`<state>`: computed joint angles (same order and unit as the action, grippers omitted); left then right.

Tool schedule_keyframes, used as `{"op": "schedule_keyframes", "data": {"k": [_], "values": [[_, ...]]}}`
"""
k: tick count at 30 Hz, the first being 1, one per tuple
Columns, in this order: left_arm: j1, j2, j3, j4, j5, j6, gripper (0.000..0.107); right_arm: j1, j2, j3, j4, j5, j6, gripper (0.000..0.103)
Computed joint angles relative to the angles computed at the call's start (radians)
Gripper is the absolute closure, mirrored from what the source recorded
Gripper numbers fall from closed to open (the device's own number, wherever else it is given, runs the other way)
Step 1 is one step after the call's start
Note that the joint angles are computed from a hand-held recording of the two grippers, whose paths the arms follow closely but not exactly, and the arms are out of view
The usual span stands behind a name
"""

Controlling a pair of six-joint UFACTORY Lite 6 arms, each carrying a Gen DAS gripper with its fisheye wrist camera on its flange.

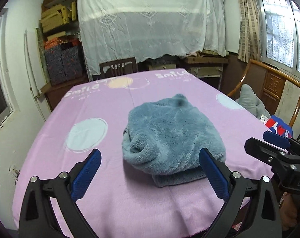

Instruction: Fold large clothes

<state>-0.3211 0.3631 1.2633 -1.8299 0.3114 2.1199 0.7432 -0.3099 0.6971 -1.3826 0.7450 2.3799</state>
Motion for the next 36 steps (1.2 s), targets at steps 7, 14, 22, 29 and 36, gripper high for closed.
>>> {"op": "schedule_keyframes", "data": {"k": [7, 14, 22, 29, 36], "values": [[0.046, -0.038, -0.056, 0.004, 0.023, 0.015, 0.008, 0.077, 0.009, 0.017, 0.024, 0.065, -0.019, 0.012], [0.044, -0.015, -0.043, -0.069, 0.006, 0.102, 0.008, 0.034, 0.085, 0.083, 0.035, 0.034, -0.076, 0.012], [0.065, 0.020, 0.017, 0.099, 0.013, -0.123, 0.008, -0.002, 0.096, 0.083, 0.043, -0.005, -0.083, 0.011], [0.069, 0.022, 0.019, 0.096, 0.010, -0.117, 0.008, -0.005, 0.108, 0.088, 0.033, -0.016, -0.079, 0.011], [0.075, 0.032, 0.032, 0.138, 0.012, -0.155, 0.008, -0.003, 0.117, 0.102, 0.036, -0.014, -0.094, 0.011]]}}
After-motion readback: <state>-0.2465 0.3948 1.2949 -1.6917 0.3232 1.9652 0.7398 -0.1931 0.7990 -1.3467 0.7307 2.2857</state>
